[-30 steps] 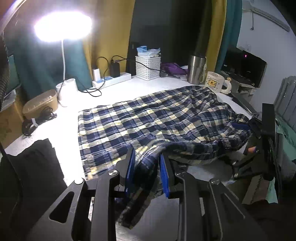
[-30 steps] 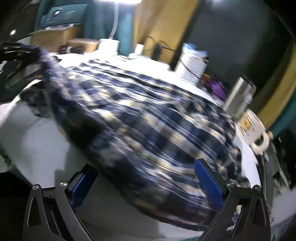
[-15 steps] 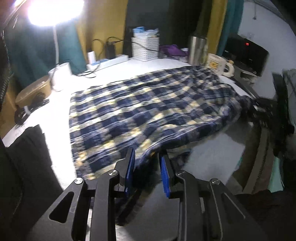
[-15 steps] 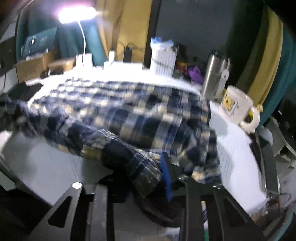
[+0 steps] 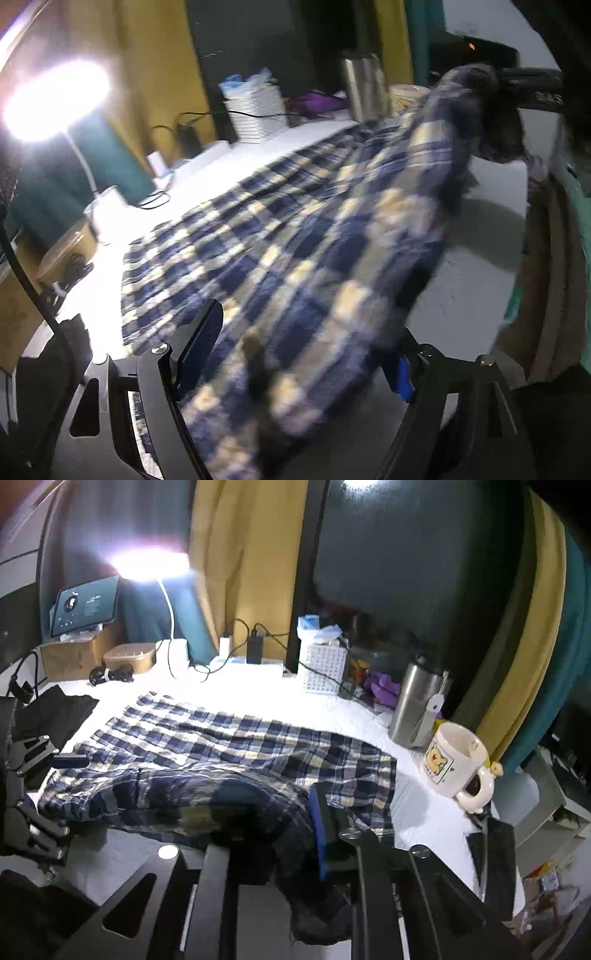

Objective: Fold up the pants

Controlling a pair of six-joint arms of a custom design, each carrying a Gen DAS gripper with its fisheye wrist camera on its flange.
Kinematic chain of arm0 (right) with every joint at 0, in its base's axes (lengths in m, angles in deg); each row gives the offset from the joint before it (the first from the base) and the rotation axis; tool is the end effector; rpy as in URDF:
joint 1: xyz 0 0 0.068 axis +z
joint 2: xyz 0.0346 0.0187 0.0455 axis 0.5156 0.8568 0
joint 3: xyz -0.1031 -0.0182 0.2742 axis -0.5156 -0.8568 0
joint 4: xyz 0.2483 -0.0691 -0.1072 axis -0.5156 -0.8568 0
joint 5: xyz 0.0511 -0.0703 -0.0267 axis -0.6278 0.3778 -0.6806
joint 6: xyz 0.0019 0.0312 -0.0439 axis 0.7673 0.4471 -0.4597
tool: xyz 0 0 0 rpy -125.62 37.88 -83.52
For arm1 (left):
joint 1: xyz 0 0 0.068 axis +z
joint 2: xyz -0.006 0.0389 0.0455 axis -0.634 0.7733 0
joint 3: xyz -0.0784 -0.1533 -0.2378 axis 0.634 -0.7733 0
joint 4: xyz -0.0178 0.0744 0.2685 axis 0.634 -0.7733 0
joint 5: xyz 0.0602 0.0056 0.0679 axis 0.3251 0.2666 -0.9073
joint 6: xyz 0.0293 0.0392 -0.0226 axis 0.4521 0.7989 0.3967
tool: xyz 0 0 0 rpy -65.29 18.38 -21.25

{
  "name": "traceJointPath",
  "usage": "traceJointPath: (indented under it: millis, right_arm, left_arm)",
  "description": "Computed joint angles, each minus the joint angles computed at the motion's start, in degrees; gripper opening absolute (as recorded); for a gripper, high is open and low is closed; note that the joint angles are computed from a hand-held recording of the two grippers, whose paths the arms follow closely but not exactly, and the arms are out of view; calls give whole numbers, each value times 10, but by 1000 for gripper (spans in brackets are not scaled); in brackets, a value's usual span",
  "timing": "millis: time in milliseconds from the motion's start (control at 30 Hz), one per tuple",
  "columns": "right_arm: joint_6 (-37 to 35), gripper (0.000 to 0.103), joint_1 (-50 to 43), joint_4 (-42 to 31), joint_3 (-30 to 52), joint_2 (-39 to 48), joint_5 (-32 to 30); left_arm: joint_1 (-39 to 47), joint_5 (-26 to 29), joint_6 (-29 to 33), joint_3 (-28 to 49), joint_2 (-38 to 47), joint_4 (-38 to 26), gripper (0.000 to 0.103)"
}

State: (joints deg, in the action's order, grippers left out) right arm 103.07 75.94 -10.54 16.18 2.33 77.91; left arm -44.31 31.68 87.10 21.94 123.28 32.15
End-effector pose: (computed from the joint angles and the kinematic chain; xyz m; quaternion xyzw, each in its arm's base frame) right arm 0.2205 0.1972 0.2728 -0.1289 0.8902 0.0130 0.4368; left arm 0.2408 -0.0286 0.2144 0.2841 0.8721 -0.0273 0.3974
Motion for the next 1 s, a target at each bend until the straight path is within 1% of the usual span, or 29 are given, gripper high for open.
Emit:
traceJointPath:
  millis: [33, 67, 100, 167, 267, 300, 367, 500, 533, 567, 700, 733, 800, 833, 967, 1000]
  right_arm:
    - [-2, 15, 0, -1, 0, -6, -1]
    - [-2, 14, 1, -3, 0, -11, 3]
    - [-2, 14, 2, -4, 0, -13, 5]
    - [-2, 14, -2, -2, -2, -14, 3]
    - [2, 14, -1, 1, -7, -11, -3]
    - [3, 14, 1, 4, -8, -9, -7]
    - [6, 14, 4, 10, -11, -4, -6]
    - [19, 14, 0, 18, -28, 4, 6]
    - [24, 14, -3, 25, -35, 2, -2]
    - [28, 14, -5, 36, -44, 1, -10]
    - [32, 14, 5, 57, -62, 13, 19]
    - [38, 14, 2, 57, -67, 18, 27]
    - [53, 14, -7, 66, -83, 14, 19]
    - [60, 14, -9, 65, -87, 12, 18]
    - [73, 14, 10, 52, -92, -16, 49]
    - [74, 14, 16, 45, -90, -26, 55]
  left_arm:
    - [9, 3, 1, -3, -3, 8, 77]
    - [20, 3, 6, -9, -8, 22, 68]
    - [31, -6, 12, -13, -11, 32, 61]
    - [62, -2, 17, -11, -6, 32, 45]
    - [113, 16, 28, -11, -6, 29, 33]
    - [131, 21, 34, -12, -9, 30, 32]
    - [152, 27, 41, -13, -13, 32, 18]
    - [191, 30, 47, -7, -12, 41, 15]
    - [197, 31, 47, -7, -9, 47, 8]
    - [206, 39, 47, -2, -3, 45, 8]
    - [223, 84, 34, 14, -2, 17, 6]
    - [229, 102, 31, 20, -3, 6, 6]
    - [245, 153, 21, 40, -7, -29, 6]
    - [250, 168, 20, 46, -14, -41, 6]
    - [256, 195, 24, 52, -60, -66, 5]
    - [263, 211, 25, 58, -71, -78, 5]
